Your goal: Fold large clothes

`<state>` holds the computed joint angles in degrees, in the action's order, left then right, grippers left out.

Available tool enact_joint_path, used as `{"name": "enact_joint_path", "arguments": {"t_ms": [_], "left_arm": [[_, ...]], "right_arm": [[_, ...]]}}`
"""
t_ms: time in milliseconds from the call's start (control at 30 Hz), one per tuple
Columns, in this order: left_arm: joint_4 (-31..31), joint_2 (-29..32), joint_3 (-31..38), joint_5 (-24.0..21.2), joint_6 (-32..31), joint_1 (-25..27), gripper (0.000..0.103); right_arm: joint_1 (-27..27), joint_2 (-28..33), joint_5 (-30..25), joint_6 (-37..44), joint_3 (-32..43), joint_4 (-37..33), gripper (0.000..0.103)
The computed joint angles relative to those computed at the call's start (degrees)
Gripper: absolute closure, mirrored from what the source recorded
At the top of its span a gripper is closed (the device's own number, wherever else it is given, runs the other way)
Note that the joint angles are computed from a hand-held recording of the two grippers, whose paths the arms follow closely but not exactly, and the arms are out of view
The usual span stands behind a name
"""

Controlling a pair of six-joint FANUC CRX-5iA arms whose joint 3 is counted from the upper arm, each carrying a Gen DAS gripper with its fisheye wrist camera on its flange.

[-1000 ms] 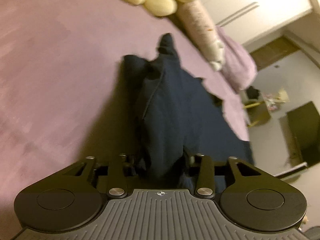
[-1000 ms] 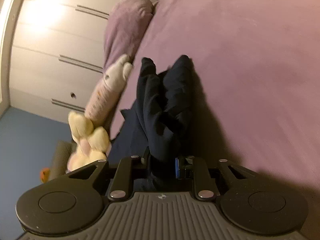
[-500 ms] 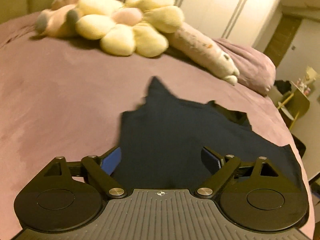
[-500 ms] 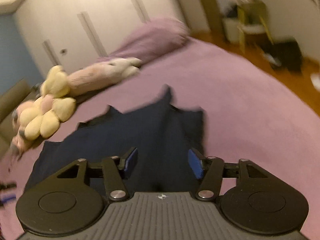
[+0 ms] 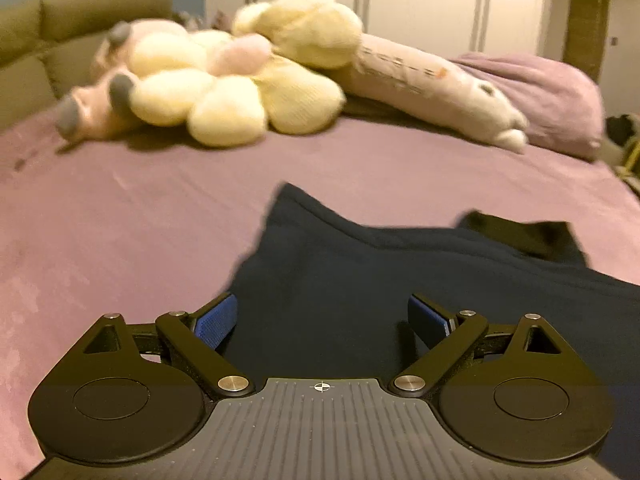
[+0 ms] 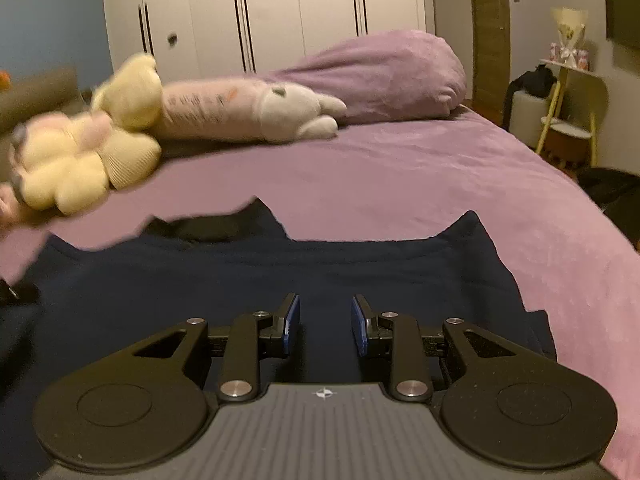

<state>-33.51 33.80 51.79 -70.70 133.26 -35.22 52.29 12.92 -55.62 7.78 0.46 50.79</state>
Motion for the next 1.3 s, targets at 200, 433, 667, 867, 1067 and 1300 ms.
{"name": "enact_joint_path", "arguments": {"t_ms": [200, 433, 667, 867, 1067, 1300], "left_arm": [[1.49, 0.96, 0.20, -0.56, 0.12, 2.03, 0.006], [1.19, 3.75, 4.08, -2.73, -0.62, 2.99, 0.005], [2.48, 6.29, 7.56, -6.21, -0.95, 4.64, 0.000], [4.22, 6.84, 7.95, -7.12, -0.11, 5.53, 0.000], [5.10, 5.86, 5.77, -5.42, 0.99, 5.94, 0.000], [-0.35, 4.76, 4.81, -4.85, 0.51, 4.71, 0.000]], "right_arm": [[-0.43, 0.16, 1.93, -3.16, -3.47, 2.24, 0.075], [-0.45, 1.69, 0.69, -0.67, -1.65, 1.67, 0.074], [-0.58, 1.46, 0.59, 0.03, -1.12, 0.62, 0.074], [-0.62, 2.15, -0.13, 0.97, 0.14, -0.09, 0.073], [-0.81, 2.60, -0.42, 1.70, 1.00, -0.74, 0.073], [-0.86, 5.63, -3.39, 5.32, 5.58, -1.98, 0.072]]}}
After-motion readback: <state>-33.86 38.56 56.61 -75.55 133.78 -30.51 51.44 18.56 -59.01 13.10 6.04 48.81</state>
